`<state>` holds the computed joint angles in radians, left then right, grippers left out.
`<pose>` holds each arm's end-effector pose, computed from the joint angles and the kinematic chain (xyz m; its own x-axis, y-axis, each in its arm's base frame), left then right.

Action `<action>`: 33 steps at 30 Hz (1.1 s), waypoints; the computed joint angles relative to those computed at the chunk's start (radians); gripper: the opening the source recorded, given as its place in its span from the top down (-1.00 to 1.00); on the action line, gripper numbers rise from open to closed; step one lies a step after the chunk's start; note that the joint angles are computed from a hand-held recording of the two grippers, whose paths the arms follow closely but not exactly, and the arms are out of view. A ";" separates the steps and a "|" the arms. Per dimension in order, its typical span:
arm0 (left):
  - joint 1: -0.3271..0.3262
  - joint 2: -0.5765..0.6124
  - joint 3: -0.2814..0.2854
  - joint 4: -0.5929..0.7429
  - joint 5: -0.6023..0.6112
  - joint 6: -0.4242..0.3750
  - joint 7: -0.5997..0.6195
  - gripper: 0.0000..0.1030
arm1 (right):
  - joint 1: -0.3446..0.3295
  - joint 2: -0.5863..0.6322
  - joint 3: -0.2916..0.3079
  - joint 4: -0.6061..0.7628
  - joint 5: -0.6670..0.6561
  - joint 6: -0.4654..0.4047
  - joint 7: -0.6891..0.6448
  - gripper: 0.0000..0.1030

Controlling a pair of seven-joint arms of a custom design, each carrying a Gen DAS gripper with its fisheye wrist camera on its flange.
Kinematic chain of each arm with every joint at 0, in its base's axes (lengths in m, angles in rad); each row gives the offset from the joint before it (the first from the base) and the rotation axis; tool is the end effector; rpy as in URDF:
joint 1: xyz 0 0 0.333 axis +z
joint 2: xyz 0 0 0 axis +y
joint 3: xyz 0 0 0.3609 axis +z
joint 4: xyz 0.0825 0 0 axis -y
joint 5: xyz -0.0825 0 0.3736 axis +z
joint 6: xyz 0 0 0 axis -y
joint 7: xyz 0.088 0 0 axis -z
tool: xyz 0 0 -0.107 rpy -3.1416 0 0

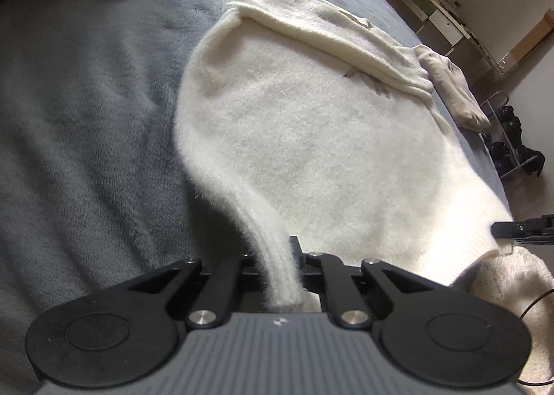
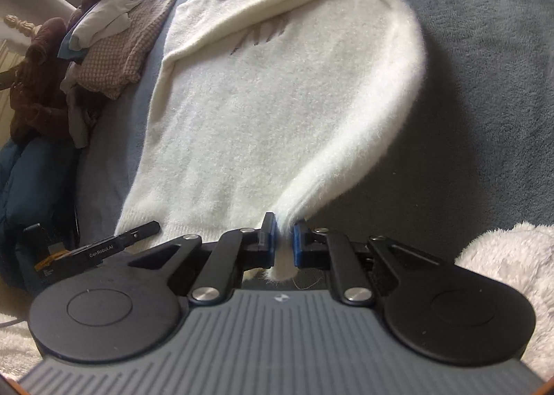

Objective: Fold clothes
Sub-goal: 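Lift the sweater with both grippers and fold it over toward the collar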

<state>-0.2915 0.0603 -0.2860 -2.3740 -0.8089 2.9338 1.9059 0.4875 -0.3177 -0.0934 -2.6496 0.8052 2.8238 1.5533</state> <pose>0.4640 -0.2455 0.3937 -0.2232 -0.9031 0.3670 -0.9080 0.0556 -0.4154 0.3937 0.1233 0.4381 -0.1801 -0.8241 -0.5371 -0.8992 0.3592 -0.2496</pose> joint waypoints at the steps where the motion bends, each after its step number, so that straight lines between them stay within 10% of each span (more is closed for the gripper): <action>1: -0.008 -0.001 0.008 0.002 0.070 0.004 -0.056 0.84 | 0.009 -0.004 -0.006 -0.005 0.019 0.017 -0.018 0.85; 15: -0.045 0.004 0.069 0.043 0.815 -0.076 -0.699 0.84 | 0.081 -0.033 -0.036 -0.036 0.404 0.099 -0.365 0.85; 33: -0.048 0.022 0.068 0.079 1.050 -0.153 -0.871 0.84 | -0.036 -0.021 0.072 -0.023 0.517 0.059 -0.445 0.85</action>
